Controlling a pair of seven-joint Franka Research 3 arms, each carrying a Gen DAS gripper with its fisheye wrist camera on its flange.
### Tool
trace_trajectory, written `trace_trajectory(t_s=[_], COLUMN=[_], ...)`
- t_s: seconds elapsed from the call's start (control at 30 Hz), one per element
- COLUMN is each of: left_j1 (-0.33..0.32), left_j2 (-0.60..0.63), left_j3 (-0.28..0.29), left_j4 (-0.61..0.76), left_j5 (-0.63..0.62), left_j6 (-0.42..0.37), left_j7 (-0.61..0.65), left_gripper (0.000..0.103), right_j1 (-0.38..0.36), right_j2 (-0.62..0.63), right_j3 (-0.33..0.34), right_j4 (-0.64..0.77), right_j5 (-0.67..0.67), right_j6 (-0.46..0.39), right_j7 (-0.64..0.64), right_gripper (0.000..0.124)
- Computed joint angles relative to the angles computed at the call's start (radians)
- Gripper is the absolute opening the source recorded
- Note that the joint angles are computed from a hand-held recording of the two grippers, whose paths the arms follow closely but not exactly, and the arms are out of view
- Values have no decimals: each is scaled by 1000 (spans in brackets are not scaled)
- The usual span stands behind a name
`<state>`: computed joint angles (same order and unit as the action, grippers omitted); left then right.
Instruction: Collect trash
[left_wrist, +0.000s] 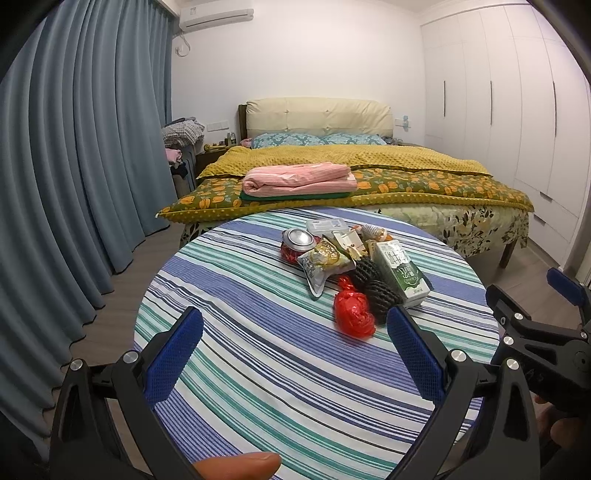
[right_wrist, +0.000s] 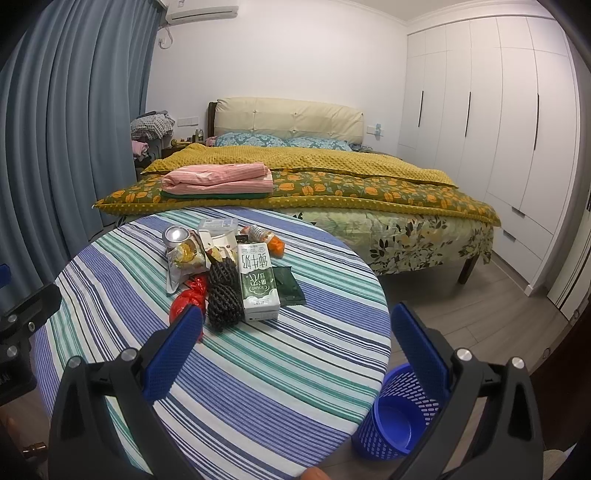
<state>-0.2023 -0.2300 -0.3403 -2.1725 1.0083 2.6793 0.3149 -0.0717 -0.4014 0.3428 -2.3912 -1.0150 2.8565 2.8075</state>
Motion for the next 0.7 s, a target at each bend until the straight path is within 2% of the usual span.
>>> trace_trajectory(t_s=[0.23, 0.7], left_j1=[-12, -19], left_j2=[22, 22], left_j3=[-3, 4], left_j4=[19, 19], left_j5=[18, 18], left_j6=[-32, -34], left_j7=[-15, -12], left_gripper=[99, 99], right_j1=[-1, -13], right_j2=[-3, -9], right_j3=[-2, 1], right_j4=[-3, -6], right_j5=[-1, 24], right_j6=[6, 18], right_j7=[1, -21], right_gripper=[98, 98])
